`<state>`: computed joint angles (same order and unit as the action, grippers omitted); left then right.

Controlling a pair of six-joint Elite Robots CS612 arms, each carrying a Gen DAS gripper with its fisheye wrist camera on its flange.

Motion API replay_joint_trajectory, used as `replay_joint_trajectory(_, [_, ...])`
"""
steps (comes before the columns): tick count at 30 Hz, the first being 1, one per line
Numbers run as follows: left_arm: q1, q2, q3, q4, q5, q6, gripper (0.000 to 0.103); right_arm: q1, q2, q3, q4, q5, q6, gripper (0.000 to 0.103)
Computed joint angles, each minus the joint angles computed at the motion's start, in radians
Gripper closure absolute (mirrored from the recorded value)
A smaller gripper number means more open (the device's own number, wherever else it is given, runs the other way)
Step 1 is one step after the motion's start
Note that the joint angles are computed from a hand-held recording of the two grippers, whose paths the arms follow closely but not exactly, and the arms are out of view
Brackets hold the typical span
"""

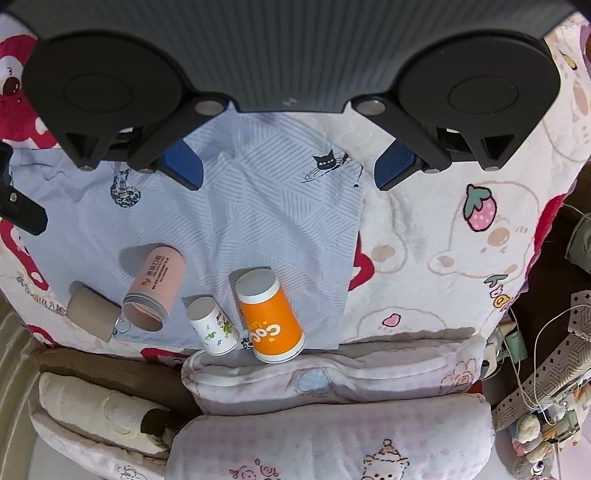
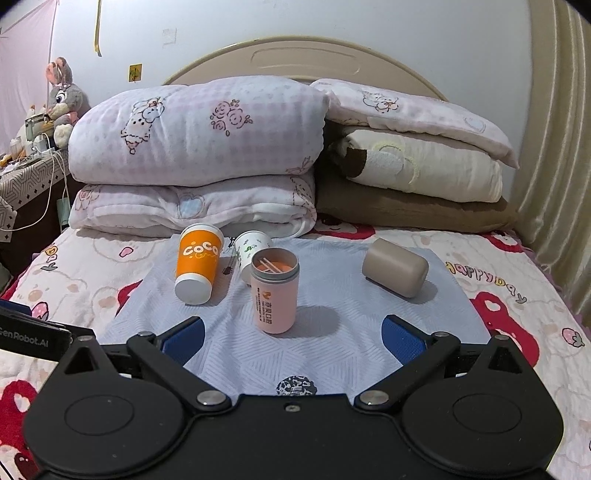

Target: Flip cup upright

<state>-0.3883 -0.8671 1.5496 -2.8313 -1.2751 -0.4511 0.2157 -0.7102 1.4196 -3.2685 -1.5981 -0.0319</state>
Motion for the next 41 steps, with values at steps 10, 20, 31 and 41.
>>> replay_joint_trajectory(10, [-0.001,-0.005,0.001,0.012,0.0,0.013,0.003,0.005,-0.006,-0.005,0.043,-0.02,0.018,0.0])
replay_joint_trajectory(20, [-0.003,-0.007,0.004,0.01,0.001,0.016,0.003,0.008,-0.008,-0.007,0.065,-0.033,0.015,0.0])
replay_joint_trajectory(31, [-0.003,-0.007,0.004,0.013,0.004,0.017,0.003,0.009,-0.01,-0.006,0.062,-0.038,0.013,0.0])
replay_joint_trajectory(41, [-0.003,-0.008,0.003,0.016,0.003,0.017,0.003,0.01,-0.012,-0.004,0.063,-0.045,0.008,0.0])
